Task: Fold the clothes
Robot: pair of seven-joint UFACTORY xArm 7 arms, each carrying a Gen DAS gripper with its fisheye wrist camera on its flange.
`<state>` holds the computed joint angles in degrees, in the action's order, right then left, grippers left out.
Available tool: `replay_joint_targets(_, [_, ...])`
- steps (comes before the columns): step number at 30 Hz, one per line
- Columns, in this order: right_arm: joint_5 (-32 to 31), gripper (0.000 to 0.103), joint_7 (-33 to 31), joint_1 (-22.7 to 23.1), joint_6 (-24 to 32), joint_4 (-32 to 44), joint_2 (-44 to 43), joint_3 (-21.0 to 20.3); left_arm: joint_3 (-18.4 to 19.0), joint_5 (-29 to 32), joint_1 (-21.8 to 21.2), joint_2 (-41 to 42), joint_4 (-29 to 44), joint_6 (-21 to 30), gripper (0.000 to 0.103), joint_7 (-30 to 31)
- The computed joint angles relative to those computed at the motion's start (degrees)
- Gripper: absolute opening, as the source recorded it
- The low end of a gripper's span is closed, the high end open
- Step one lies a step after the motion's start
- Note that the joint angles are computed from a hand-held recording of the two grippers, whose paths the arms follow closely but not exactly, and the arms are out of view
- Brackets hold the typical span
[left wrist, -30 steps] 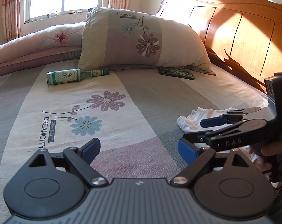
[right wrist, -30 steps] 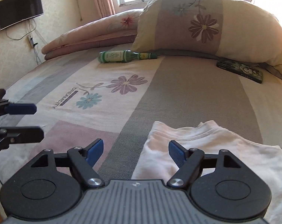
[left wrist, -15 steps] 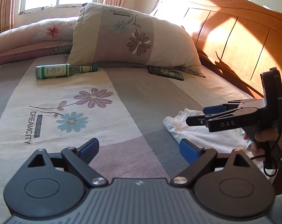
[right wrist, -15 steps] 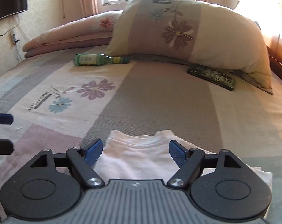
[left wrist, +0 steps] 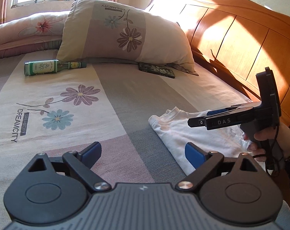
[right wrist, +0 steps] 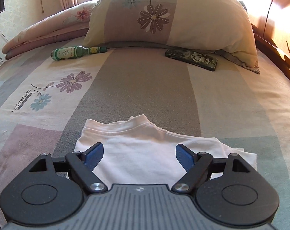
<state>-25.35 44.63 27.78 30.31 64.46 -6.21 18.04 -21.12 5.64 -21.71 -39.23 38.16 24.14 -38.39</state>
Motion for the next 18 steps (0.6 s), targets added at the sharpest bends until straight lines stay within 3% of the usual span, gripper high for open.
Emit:
replay_joint_targets(9, [2.5,0.089,4.2,-0.6,3.2,-5.2,-7.9,2.7,0.5,-1.8,-3.0,-0.5,0.7,0.3,0.094,1.9])
replay_joint_targets(18, [4.3,0.089,6.7,-0.7,5.9,-7.3,-7.3,4.1,-0.2,-2.2,-3.5,-1.5,1.4,2.8,0.094,1.7])
